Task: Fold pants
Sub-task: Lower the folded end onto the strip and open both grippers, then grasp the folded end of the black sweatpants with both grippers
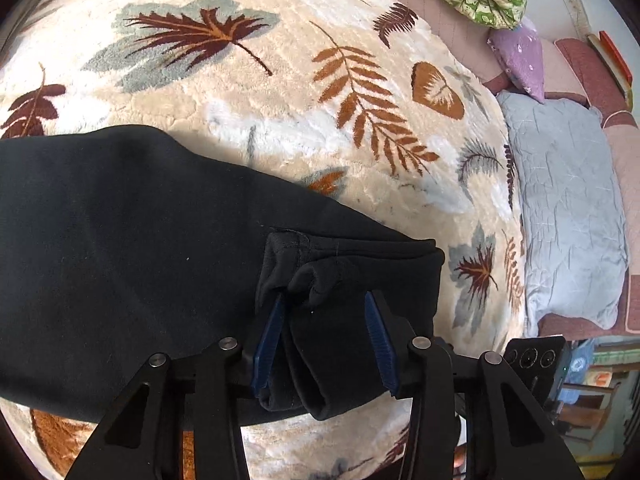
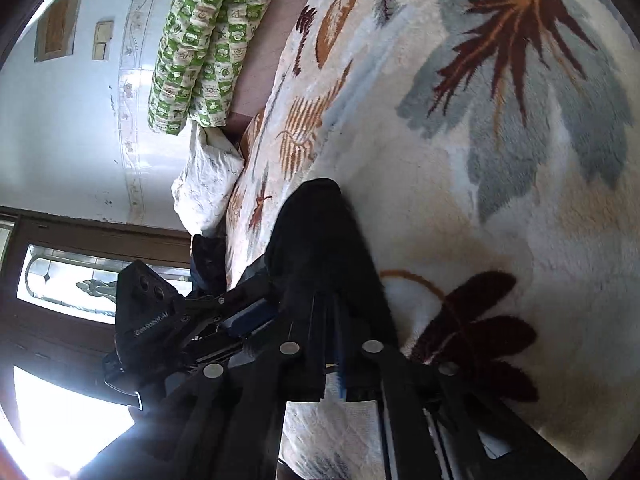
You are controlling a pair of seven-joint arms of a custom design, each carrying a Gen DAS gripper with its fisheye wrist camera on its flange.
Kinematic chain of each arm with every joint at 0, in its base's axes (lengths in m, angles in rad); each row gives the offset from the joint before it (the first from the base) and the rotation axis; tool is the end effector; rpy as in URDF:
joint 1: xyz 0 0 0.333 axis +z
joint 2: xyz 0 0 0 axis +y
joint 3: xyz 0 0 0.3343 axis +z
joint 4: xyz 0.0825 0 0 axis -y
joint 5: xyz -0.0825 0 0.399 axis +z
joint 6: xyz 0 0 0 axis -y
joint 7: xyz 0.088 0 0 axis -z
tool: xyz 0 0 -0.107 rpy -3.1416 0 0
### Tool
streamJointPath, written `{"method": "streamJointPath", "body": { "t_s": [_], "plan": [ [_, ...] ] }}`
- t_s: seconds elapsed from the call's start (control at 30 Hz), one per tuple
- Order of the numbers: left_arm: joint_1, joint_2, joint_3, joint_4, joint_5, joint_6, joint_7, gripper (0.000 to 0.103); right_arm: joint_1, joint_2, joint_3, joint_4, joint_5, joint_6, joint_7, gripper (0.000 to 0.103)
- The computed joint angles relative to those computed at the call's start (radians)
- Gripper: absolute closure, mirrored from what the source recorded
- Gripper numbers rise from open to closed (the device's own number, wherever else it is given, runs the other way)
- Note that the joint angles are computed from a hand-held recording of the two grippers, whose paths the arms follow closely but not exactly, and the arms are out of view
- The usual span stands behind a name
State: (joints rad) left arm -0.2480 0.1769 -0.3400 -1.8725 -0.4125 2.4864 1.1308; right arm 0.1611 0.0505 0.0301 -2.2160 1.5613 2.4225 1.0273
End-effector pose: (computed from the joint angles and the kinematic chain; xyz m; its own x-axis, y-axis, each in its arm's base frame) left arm 0.5531 -0.3521 0.4831 0.0811 -0.8489 0.5223 -0.9725 -0.1821 -0.1449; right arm 0.5536 0.1114 0.3815 -0.2043 -0.4428 -0.8731 -0.8756 0.4815 -0.0393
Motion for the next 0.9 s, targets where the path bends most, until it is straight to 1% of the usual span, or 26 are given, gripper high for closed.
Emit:
{"method": "streamJointPath", "body": {
  "t_s": [0.1, 0.13, 0.17, 0.2, 0.23, 0.27, 0.33, 0.37, 0.43, 0.47, 0.53, 0.6, 0.63, 0.67, 0.7, 0.73, 0.8, 0.87, 0.9],
  "plan": [
    [0.018, -0.058, -0.012, -0.062, -0.115, 0.020, 0.084, 0.054, 0.004, -0.006, 0.001, 0.033, 0.019, 0.041, -0.040, 0.091],
    [0.014, -0.077, -0.011, -0.083, -0.145, 0.029, 0.116, 0.052, 0.007, 0.002, 0.003, 0.051, 0.003, 0.061, -0.044, 0.088],
    [0.004, -0.092, -0.008, -0.098, -0.151, 0.032, 0.137, 0.050, 0.008, 0.013, 0.003, 0.069, -0.007, 0.072, -0.039, 0.087],
    [-0.010, -0.099, -0.002, -0.106, -0.127, 0.031, 0.142, 0.050, 0.007, 0.032, 0.004, 0.091, -0.011, 0.067, -0.031, 0.087],
    [-0.027, -0.102, 0.005, -0.111, -0.072, 0.030, 0.122, 0.050, 0.007, 0.052, 0.006, 0.111, -0.025, 0.065, -0.015, 0.087],
    [-0.043, -0.097, 0.012, -0.108, 0.001, 0.022, 0.086, 0.050, 0.009, 0.072, 0.011, 0.129, -0.057, 0.075, 0.012, 0.087],
    [-0.058, -0.089, 0.022, -0.099, 0.085, -0.001, 0.044, 0.052, 0.017, 0.112, 0.021, 0.159, -0.145, 0.095, 0.081, 0.087],
    [-0.064, -0.082, 0.025, -0.089, 0.119, -0.005, 0.021, 0.054, 0.020, 0.127, 0.025, 0.168, -0.190, 0.103, 0.118, 0.090],
    [-0.065, -0.077, 0.027, -0.070, 0.144, -0.027, 0.007, 0.058, 0.014, 0.125, 0.036, 0.164, -0.174, 0.118, 0.115, 0.090],
    [-0.057, -0.083, 0.026, -0.070, 0.118, -0.035, 0.028, 0.061, 0.008, 0.113, 0.038, 0.157, -0.164, 0.111, 0.111, 0.086],
    [-0.040, -0.119, 0.032, -0.096, 0.047, -0.032, 0.069, 0.062, 0.003, 0.078, 0.038, 0.139, -0.155, 0.108, 0.097, 0.083],
    [-0.027, -0.183, 0.055, -0.152, -0.018, -0.008, 0.102, 0.060, 0.006, 0.035, 0.034, 0.119, -0.175, 0.099, 0.086, 0.077],
    [-0.022, -0.220, 0.073, -0.184, -0.044, 0.001, 0.113, 0.059, 0.011, 0.018, 0.032, 0.114, -0.197, 0.092, 0.086, 0.072],
    [-0.018, -0.258, 0.096, -0.216, -0.061, 0.009, 0.119, 0.055, 0.017, 0.000, 0.032, 0.108, -0.225, 0.085, 0.087, 0.066],
    [-0.014, -0.299, 0.120, -0.248, -0.067, 0.015, 0.121, 0.050, 0.027, -0.014, 0.033, 0.107, -0.259, 0.080, 0.090, 0.065],
    [-0.009, -0.342, 0.143, -0.280, -0.056, 0.019, 0.113, 0.048, 0.040, -0.025, 0.037, 0.107, -0.297, 0.079, 0.093, 0.063],
    [0.012, -0.416, 0.183, -0.327, 0.020, 0.011, 0.064, 0.036, 0.071, -0.034, 0.049, 0.119, -0.377, 0.078, 0.097, 0.063],
    [0.036, -0.479, 0.220, -0.358, 0.097, -0.016, 0.017, 0.033, 0.107, -0.032, 0.068, 0.136, -0.462, 0.086, 0.103, 0.061],
    [0.042, -0.499, 0.244, -0.366, 0.119, -0.037, 0.013, 0.029, 0.128, -0.027, 0.079, 0.150, -0.508, 0.091, 0.106, 0.060]
  ]
}}
